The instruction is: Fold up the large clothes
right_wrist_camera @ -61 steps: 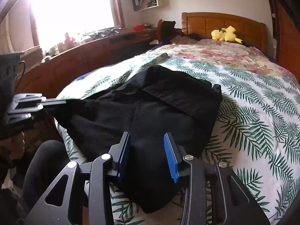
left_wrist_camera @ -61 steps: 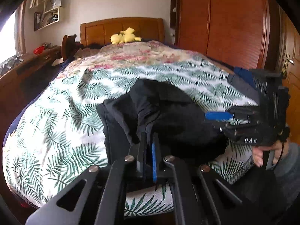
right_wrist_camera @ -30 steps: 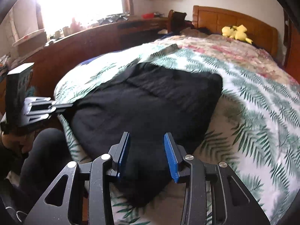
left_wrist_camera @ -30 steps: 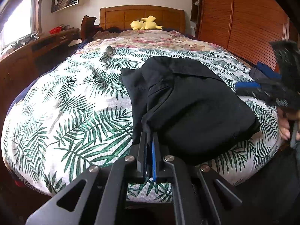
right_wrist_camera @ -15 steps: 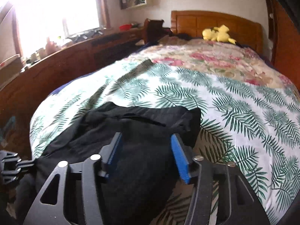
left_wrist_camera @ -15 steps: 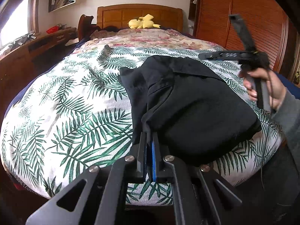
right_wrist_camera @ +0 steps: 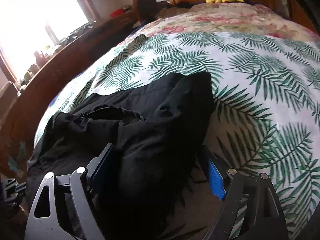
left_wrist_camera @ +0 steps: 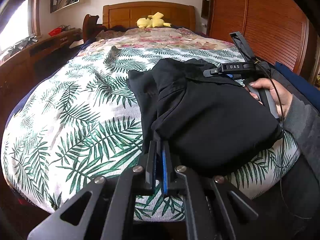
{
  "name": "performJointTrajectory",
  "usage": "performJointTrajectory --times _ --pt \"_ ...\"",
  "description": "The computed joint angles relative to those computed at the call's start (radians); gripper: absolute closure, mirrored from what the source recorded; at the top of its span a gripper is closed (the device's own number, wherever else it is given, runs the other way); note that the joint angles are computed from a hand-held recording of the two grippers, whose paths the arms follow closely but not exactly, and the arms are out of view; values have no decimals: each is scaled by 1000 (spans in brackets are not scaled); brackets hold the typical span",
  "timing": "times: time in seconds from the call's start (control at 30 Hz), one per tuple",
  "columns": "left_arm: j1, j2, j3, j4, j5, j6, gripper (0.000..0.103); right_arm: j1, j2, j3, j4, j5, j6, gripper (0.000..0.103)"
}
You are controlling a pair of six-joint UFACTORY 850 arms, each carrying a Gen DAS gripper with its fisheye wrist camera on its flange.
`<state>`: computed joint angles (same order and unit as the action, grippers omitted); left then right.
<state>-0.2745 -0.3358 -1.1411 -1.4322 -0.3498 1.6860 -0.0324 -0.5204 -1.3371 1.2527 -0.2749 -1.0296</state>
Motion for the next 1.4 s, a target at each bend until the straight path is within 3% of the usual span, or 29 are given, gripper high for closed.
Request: performJointTrajectory --times 0.03,0.1,0.2,0.3,0.47,0.7,1.0,1.2,1.4 --pt "2 2 -3 21 -4 -26 99 0 2 3 33 -7 -38 24" --pt "9 9 -4 51 -21 -74 99 2 15 22 159 -13 -183 44" --pt "21 33 5 71 -44 -104 97 7 37 48 260 1 -293 63" --pt "30 60 24 62 -46 -79 95 7 57 70 345 12 -381 71" --pt "37 85 51 79 -47 -71 88 8 113 126 374 55 -399 74" --pt "24 47 33 136 -43 -130 83 -4 206 220 352 96 -368 75" --pt "6 -32 -29 230 -51 -270 80 -26 210 253 391 72 -390 74" --pt "-1 -43 -29 231 -38 -276 78 -14 205 249 390 107 -406 72" --pt "-8 -31 -9 188 -21 -242 77 -14 183 232 375 120 -386 56"
